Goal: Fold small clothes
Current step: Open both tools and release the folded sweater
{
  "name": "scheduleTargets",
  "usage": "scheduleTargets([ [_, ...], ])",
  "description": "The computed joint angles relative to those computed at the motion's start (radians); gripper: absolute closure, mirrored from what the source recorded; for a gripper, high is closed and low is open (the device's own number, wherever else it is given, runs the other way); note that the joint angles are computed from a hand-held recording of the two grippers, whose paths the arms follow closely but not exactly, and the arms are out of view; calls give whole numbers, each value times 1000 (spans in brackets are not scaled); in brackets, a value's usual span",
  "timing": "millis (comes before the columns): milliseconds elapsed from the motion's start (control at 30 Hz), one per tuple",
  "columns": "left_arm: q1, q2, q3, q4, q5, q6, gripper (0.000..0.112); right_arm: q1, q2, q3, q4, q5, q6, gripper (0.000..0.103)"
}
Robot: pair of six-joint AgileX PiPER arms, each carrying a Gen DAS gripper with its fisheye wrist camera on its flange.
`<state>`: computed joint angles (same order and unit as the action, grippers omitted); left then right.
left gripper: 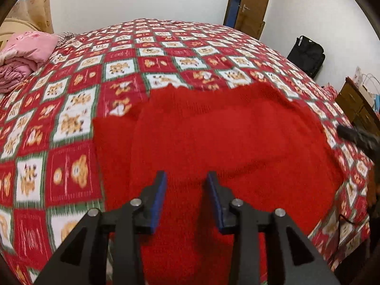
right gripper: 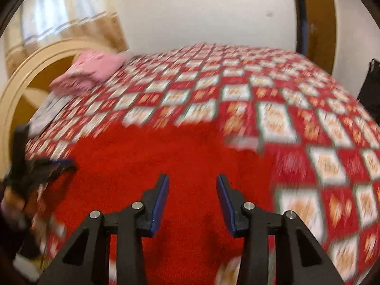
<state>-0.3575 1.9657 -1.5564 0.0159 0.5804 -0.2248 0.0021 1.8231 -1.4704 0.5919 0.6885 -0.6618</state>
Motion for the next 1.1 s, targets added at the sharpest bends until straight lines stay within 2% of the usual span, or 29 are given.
scheduleTargets([
  [133, -36, -10, 51, 146, -30, -137, 74, 31, -74, 204, 34, -91, -55, 60],
  [233, -47, -17, 72, 230, -46, -223, 72, 43, -45, 257, 5, -146, -13, 60],
  [267, -47, -16, 76, 246, -47, -244, 72, 40, -41, 279, 17, -168, -17, 64],
  [367, -51, -23, 96, 289, -52, -276, 71, 26, -52, 329, 120, -222, -94, 66],
  [433, -54, -46, 114, 298, -43, -284, 71, 46, -60, 331, 37, -239, -23, 66],
  [500, -29, -105, 165, 255, -55, -273, 71, 60, -77, 324, -66, -221, 87, 66],
  [567, -12, -167, 224, 288, -55, -338, 64, 70, -134, 347, -148, -218, 175, 67],
  [600, 1, -210, 271, 316, -68, -383, 61, 77, -172, 373, -172, -244, 199, 67],
  [633, 16, -255, 323, 341, -91, -424, 53, 90, -235, 420, -184, -294, 211, 67],
  [667, 32, -298, 374, 376, -114, -480, 46, 101, -273, 444, -162, -315, 192, 67],
  [733, 54, -368, 457, 477, -129, -628, 45, 129, -314, 450, -41, -322, 90, 67],
  [800, 63, -394, 496, 495, -136, -687, 45, 174, -308, 424, -6, -311, 72, 68],
  [900, 51, -391, 512, 414, -161, -653, 45, 273, -219, 328, 27, -264, 86, 85],
  [1000, -3, -368, 501, 479, -150, -727, 43, 359, -143, 285, 51, -289, 108, 85],
  [1100, -10, -342, 480, 422, -160, -691, 39, 432, -60, 260, 92, -328, 108, 85],
])
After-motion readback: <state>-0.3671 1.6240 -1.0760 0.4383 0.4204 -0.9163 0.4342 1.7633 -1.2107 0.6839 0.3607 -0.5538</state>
